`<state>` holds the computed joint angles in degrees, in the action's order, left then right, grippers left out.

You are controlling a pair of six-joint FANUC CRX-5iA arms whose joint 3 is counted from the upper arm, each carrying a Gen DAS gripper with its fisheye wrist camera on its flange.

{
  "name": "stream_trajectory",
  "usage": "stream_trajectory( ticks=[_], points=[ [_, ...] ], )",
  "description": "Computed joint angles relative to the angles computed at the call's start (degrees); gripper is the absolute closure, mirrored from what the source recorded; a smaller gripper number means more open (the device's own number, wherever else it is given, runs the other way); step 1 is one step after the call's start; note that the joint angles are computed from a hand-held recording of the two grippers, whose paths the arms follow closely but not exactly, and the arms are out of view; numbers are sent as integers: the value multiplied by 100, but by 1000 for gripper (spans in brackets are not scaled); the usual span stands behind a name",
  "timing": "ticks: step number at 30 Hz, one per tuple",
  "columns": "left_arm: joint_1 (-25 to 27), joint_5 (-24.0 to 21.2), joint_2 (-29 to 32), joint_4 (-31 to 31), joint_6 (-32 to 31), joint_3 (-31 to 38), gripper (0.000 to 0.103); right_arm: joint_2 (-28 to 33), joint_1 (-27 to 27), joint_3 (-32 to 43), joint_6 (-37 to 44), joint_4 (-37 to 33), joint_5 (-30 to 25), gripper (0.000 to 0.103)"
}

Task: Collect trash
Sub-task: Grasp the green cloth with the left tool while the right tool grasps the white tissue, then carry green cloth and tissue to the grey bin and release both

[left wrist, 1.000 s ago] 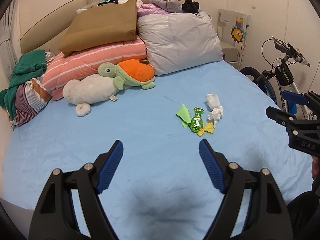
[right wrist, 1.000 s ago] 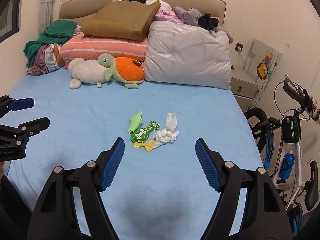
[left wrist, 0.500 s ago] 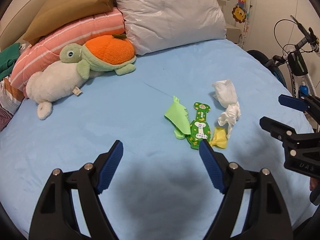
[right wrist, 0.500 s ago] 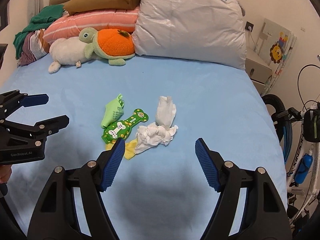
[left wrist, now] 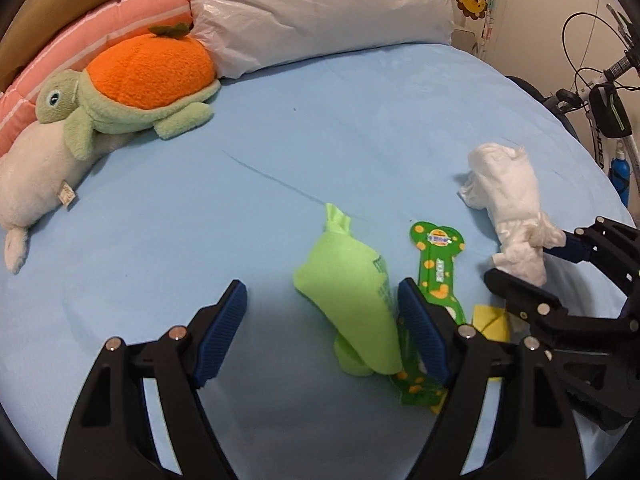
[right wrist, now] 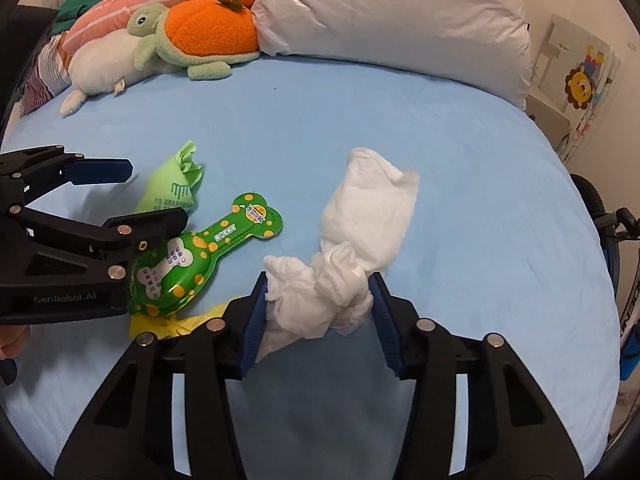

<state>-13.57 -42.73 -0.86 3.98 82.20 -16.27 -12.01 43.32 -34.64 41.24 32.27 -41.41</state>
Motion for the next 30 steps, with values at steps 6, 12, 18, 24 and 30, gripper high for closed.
stream_trajectory(
  ticks=[6,12,18,24,30],
  points=[
    [3,-11,43,209,-125,22,76,-129,-109,62,151,-232,25,72],
    [119,-128,-171,391,-267,-98,81,-329,173,43,227,-136,-137,72],
    [276,-369,-649,289,-231,-339,81,-537,440,98,228,-244,-382,72],
    [555,-788,-1301,238,-224,-621,81,-935,1007,119,-45,-240,-860,72],
    [891,-1388,-2246,269,-364,-884,81,-1415,2007,111,-847,245,-1543,72]
  ],
)
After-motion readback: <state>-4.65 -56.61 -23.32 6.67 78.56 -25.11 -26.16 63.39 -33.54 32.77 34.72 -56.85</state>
